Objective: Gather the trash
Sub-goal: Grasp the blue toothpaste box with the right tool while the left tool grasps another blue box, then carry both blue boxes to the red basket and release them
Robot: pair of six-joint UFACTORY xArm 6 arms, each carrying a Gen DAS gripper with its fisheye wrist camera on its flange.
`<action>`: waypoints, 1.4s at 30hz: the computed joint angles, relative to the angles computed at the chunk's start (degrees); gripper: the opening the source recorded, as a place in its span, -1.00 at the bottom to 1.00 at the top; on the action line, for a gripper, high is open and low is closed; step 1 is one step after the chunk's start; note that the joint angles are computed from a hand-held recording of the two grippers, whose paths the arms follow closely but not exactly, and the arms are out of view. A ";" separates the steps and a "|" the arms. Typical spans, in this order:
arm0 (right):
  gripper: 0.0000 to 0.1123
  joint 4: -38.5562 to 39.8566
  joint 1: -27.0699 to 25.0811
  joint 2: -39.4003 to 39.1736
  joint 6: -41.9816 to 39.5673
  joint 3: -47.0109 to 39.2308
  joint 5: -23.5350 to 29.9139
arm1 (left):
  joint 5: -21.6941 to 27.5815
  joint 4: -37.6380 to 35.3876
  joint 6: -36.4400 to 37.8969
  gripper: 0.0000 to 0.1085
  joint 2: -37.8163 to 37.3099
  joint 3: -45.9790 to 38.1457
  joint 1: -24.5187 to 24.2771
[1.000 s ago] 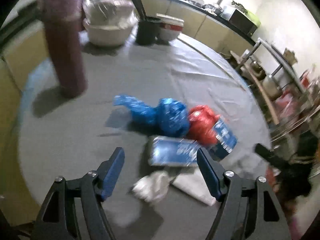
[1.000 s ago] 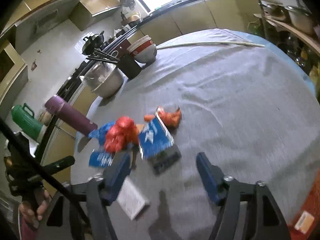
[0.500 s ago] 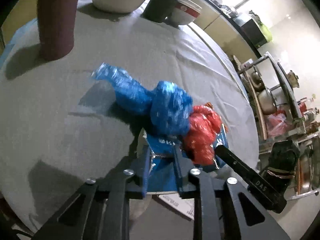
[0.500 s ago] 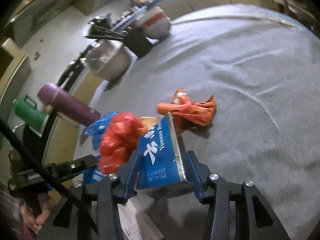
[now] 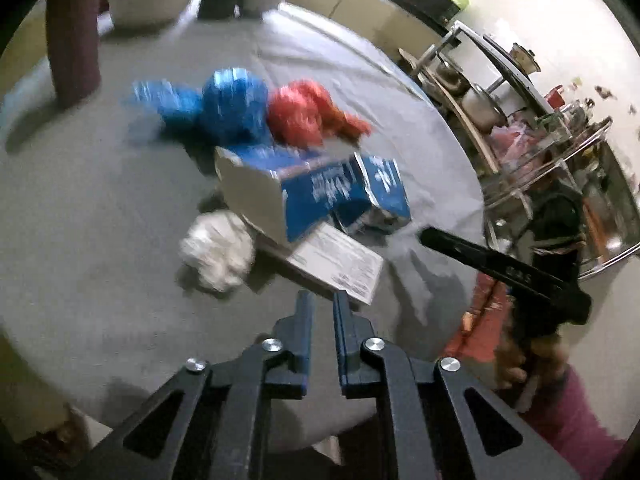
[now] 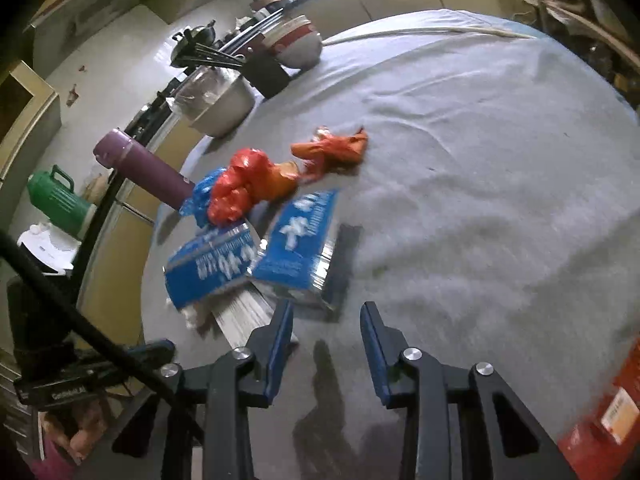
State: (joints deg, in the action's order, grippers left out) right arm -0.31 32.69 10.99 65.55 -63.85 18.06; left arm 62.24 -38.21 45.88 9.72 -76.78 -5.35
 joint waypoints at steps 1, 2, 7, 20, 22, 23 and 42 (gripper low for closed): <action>-0.27 -0.97 -0.34 -0.79 2.64 1.21 -1.87 | -1.40 -0.23 0.17 -0.41 0.20 -0.71 0.03; 0.01 -0.72 -0.57 -1.62 3.71 2.32 -3.10 | -3.81 0.05 -0.63 -0.13 0.46 -1.65 -0.20; 0.37 -2.53 -1.85 0.64 7.18 -1.17 -4.94 | -14.22 -2.10 0.28 0.52 5.09 -7.50 -1.38; 0.08 16.18 -2.26 15.53 -10.34 -19.62 9.61 | 5.51 -6.08 0.40 0.51 19.73 -23.40 -0.92; 0.06 12.96 -2.42 13.77 -8.12 -17.18 8.70 | 4.15 -6.67 3.48 0.36 17.38 -19.86 -1.14; 0.06 9.65 -2.70 12.24 -5.42 -15.16 8.53 | 4.22 -6.90 4.89 0.28 16.53 -18.80 -1.26; 0.05 -4.47 -4.30 1.24 7.70 -2.54 11.08 | -15.39 7.85 0.98 0.06 5.83 -2.86 -12.22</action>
State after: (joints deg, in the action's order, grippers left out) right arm -4.77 28.40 12.22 73.26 -66.38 29.14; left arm 46.86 -30.36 46.85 15.56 -79.64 -17.57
